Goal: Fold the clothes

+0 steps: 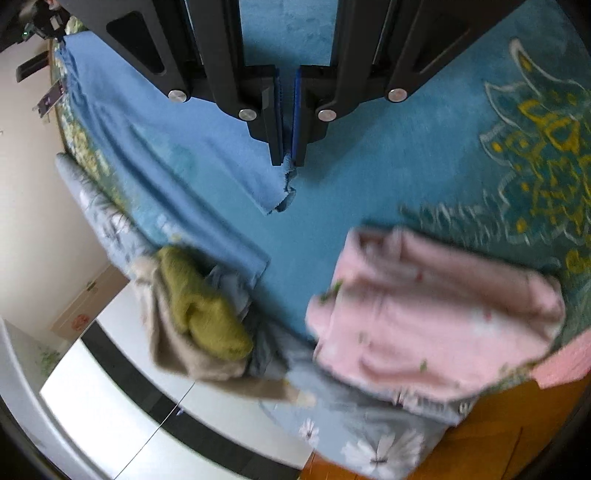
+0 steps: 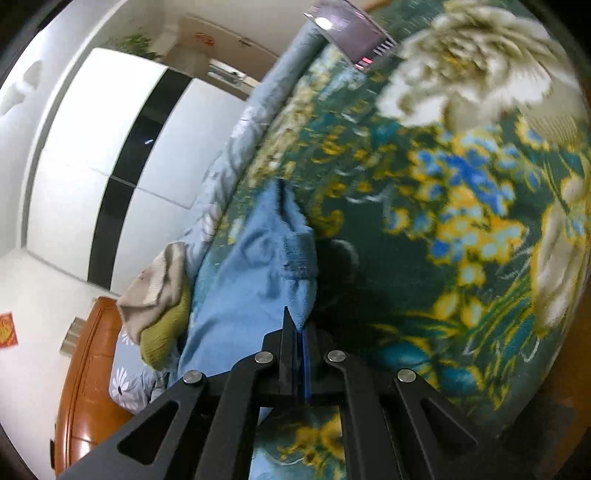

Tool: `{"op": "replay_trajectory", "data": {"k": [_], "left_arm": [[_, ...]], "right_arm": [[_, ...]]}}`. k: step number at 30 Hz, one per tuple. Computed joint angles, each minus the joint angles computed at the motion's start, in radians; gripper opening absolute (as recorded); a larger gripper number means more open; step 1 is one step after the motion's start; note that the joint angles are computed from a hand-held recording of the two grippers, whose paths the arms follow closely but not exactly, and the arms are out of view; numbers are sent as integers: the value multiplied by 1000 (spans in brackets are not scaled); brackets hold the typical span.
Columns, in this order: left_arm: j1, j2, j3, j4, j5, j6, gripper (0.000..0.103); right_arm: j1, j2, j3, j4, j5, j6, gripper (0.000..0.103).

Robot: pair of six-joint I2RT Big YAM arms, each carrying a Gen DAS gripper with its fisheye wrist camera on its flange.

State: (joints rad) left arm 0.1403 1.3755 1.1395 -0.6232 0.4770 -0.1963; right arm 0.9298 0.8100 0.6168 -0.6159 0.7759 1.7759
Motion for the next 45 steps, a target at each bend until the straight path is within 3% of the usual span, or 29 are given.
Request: {"op": "replay_trajectory", "data": {"k": [4, 11, 16, 21, 29, 33, 34, 36, 45], "left_arm": [[11, -9, 23, -1, 19, -15, 4], [-37, 99, 184, -52, -22, -112, 4], [-97, 268, 388, -108, -79, -178, 4], [-158, 497, 667, -230, -138, -235, 4], [-241, 808, 1117, -477, -276, -197, 4], [-256, 900, 1243, -530, -349, -192, 4], [-259, 909, 1253, -521, -385, -180, 4], [-254, 915, 1252, -506, -387, -168, 5], [-213, 750, 962, -333, -253, -102, 5]], "right_arm": [[18, 20, 49, -23, 27, -40, 2], [-62, 15, 108, 46, -20, -196, 2], [-235, 57, 175, 68, -172, -316, 2], [-424, 159, 239, 103, -360, -393, 2], [-622, 355, 322, 133, -560, -452, 2], [-666, 431, 348, 139, -609, -464, 2], [-673, 446, 351, 141, -614, -464, 2], [-687, 462, 342, 164, -626, -454, 2], [-676, 477, 368, 125, -606, -500, 3]]}}
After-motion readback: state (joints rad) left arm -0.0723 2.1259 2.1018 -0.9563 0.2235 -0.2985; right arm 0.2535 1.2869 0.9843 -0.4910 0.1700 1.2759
